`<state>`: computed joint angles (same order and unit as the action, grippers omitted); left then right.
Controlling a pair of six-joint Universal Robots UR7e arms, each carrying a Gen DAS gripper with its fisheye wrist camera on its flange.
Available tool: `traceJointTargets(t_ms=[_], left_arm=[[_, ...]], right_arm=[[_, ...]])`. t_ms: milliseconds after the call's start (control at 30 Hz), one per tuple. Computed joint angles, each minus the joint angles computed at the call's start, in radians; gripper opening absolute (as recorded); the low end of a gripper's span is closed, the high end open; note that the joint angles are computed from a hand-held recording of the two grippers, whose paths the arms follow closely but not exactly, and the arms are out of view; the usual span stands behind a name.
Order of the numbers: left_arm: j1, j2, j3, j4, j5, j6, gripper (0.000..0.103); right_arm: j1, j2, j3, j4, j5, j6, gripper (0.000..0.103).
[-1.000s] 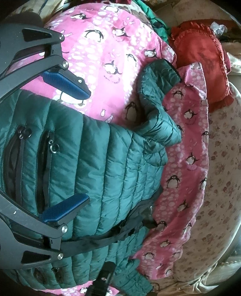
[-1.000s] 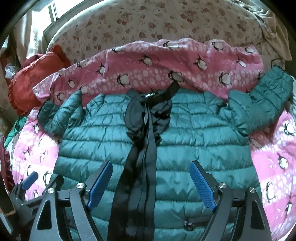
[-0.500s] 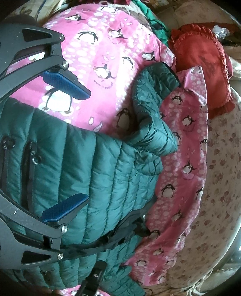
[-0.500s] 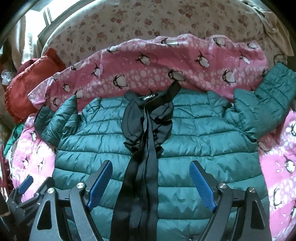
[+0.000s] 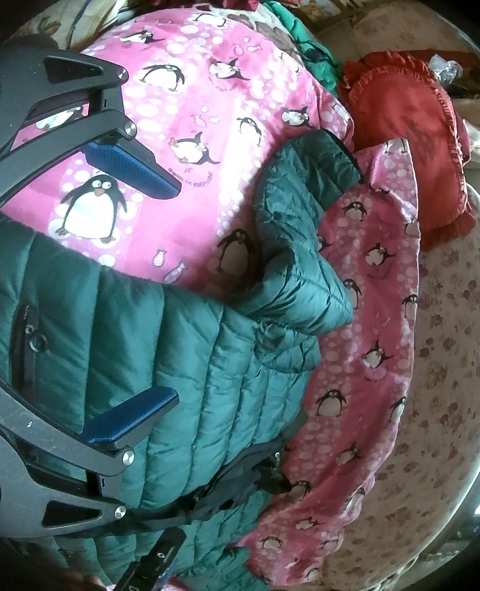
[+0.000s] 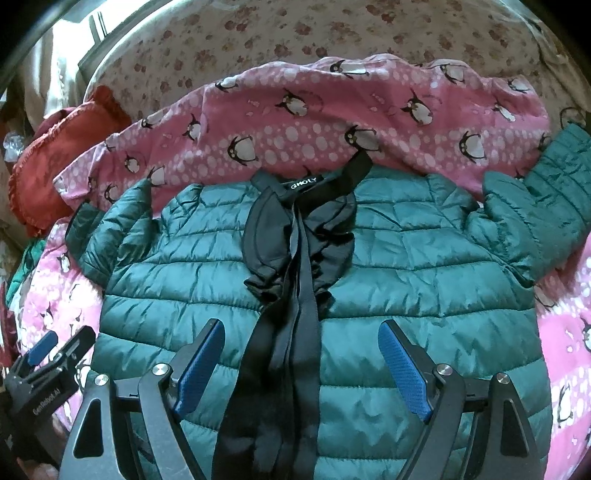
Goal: Fold large clothes
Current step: 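Move the left gripper to the jacket sleeve cuff and close on it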
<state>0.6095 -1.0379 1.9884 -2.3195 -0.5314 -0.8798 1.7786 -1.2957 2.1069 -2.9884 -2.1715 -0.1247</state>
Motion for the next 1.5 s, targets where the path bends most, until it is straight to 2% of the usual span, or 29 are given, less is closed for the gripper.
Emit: traceJointTargets(t_ms=[367,700,1000,1133,1300,1433,1500], left_arm=[[0.036,0.005,-0.035,0.038,0.043,0.005,0.102],[0.061,0.003,-0.057,0.080,0.051,-0.001,0.102],[0.081,-0.031,-0.048,0.006,0.049,0.060,0.102],[0.092,-0.055,-0.036,-0.036,0.073,0.104,0.102],[0.138,-0.089,-0.044,-0.067,0.060,0.127,0.102],[0.182,-0.097,-0.077,-0.018,0.063,0.097,0.102],[0.206,-0.099,-0.087,-0.037,0.060,0.108,0.102]], right_arm=[[-0.010,0.023,-0.015,0.011,0.008,0.003,0.084],[-0.017,0.026,-0.022,0.012,0.009,0.006,0.084],[-0.019,0.022,-0.020,0.017,0.014,0.007,0.084],[-0.020,0.022,-0.019,0.015,0.015,0.008,0.083],[-0.028,0.029,-0.024,0.017,0.021,0.007,0.084],[-0.028,0.035,-0.030,0.022,0.018,0.000,0.083],[-0.028,0.037,-0.032,0.023,0.018,-0.005,0.083]])
